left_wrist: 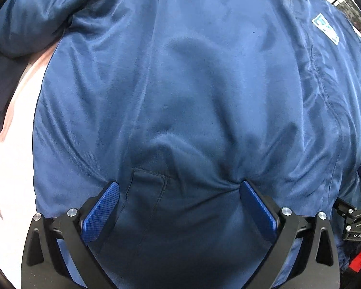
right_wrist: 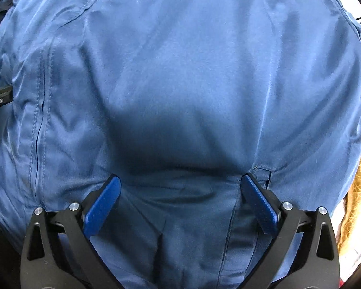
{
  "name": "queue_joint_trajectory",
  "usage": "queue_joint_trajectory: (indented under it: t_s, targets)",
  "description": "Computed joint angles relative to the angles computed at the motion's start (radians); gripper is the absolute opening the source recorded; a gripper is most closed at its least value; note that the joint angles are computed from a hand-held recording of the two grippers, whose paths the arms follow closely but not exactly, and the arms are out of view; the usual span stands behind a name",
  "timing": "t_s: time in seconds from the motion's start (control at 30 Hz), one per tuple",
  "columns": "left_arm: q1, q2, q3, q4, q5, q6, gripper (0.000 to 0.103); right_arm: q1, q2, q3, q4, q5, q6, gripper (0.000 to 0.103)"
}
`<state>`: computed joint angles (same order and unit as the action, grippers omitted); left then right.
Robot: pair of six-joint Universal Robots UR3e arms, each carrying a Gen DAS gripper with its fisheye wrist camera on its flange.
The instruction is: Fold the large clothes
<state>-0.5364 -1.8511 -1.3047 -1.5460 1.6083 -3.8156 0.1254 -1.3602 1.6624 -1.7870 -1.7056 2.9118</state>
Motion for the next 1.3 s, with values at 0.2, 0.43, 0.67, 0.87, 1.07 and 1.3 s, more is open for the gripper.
queue_joint_trajectory:
  t_s: [0.2,0.43,0.67,0.87,1.07,1.3]
  targets:
    - [0.009,-0.110,0.124,-0.015,-0.004,0.011,0.099,0.003,0.068,-0.060,0.000,0.012,0.009,0.099]
    - [0.026,-0.060,0.080,-0.018,-0.018,0.014,0.098,-0.177,-0.075,-0.049,0.021,0.192,-0.024,0.098]
    - [0.058,0.049,0.040,-0.032,0.058,-0.095,0.097,-0.663,-0.164,-0.168,-0.069,0.442,0.106,0.098]
    - [0.067,0.060,0.076,-0.086,0.075,-0.111,0.097,-0.965,-0.036,-0.330,-0.094,0.535,0.199,0.088]
    - [0.012,0.016,0.203,-0.158,0.105,-0.110,0.097,-1.124,0.113,-0.440,-0.117,0.625,0.303,0.072]
    - [-0.020,-0.018,0.287,-0.243,0.113,-0.128,0.097,-1.179,0.346,-0.727,-0.065,0.706,0.372,0.052]
